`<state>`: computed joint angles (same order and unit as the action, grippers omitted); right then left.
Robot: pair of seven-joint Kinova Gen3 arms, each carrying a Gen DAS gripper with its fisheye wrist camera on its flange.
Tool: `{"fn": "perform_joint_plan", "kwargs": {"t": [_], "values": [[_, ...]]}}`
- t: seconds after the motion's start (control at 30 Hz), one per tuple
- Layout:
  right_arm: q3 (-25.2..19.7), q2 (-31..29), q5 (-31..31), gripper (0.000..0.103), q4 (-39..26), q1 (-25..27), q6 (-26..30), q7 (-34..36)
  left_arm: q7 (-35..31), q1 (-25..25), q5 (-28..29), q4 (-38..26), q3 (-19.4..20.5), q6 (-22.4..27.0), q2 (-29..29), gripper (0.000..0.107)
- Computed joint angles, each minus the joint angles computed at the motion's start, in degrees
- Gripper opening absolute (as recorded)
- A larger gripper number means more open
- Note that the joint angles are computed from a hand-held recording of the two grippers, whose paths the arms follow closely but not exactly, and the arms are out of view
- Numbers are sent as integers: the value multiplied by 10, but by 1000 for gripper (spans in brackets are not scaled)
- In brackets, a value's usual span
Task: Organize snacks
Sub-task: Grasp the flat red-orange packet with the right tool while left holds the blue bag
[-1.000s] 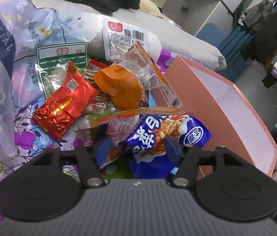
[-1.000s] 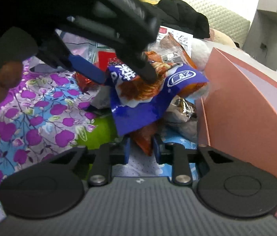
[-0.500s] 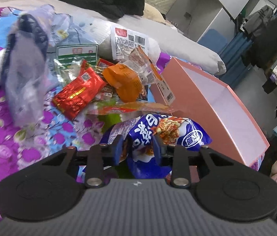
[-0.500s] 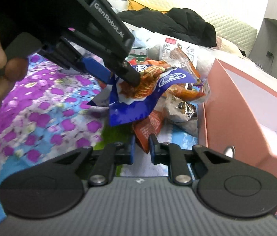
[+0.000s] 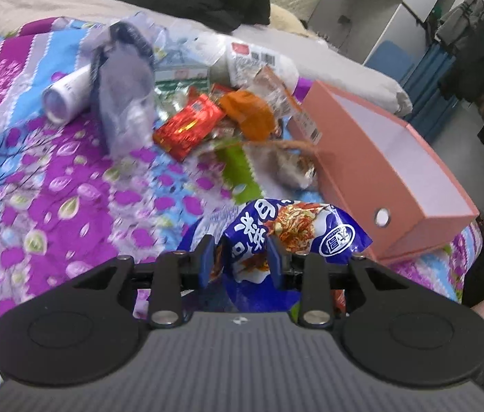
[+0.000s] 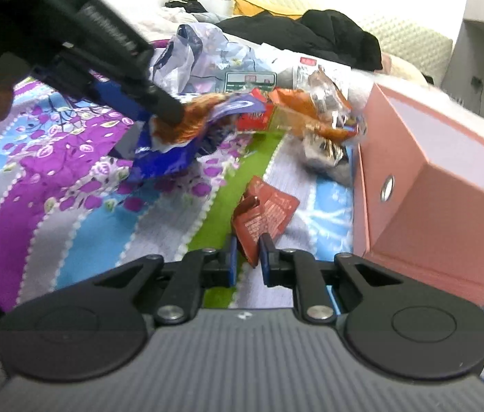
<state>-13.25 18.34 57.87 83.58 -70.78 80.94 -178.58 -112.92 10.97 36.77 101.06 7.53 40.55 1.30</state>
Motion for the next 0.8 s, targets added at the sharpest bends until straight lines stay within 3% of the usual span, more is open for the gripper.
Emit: {"fn": "perform_joint_plan", "kwargs": {"t": [0.13, 0.27, 0.33, 0.4, 0.53, 0.63, 0.8], "values": [[-4, -11, -14, 19, 10, 7, -22, -20, 31, 3, -26, 14, -3, 7, -18, 40], [-9, -24, -21, 21, 20, 12, -34, -47, 85, 9, -59, 21, -3, 3, -28, 69], [-12, -36, -23, 35, 33, 20, -53, -66, 87, 8, -48, 33, -9, 3, -36, 74], [-18, -39, -17, 42, 40, 20, -56, -80, 88, 5, -38, 39, -15, 9, -40, 77], [-26, -52, -7, 75, 61, 23, -74, -112, 103, 2, -32, 43, -20, 21, -44, 79], [-33, -64, 5, 75, 75, 29, -88, -143, 111, -1, -14, 45, -25, 24, -44, 83], [-35, -56, 33, 75, 71, 23, -44, -215, 117, -5, 29, 53, -29, 21, -44, 87]]}}
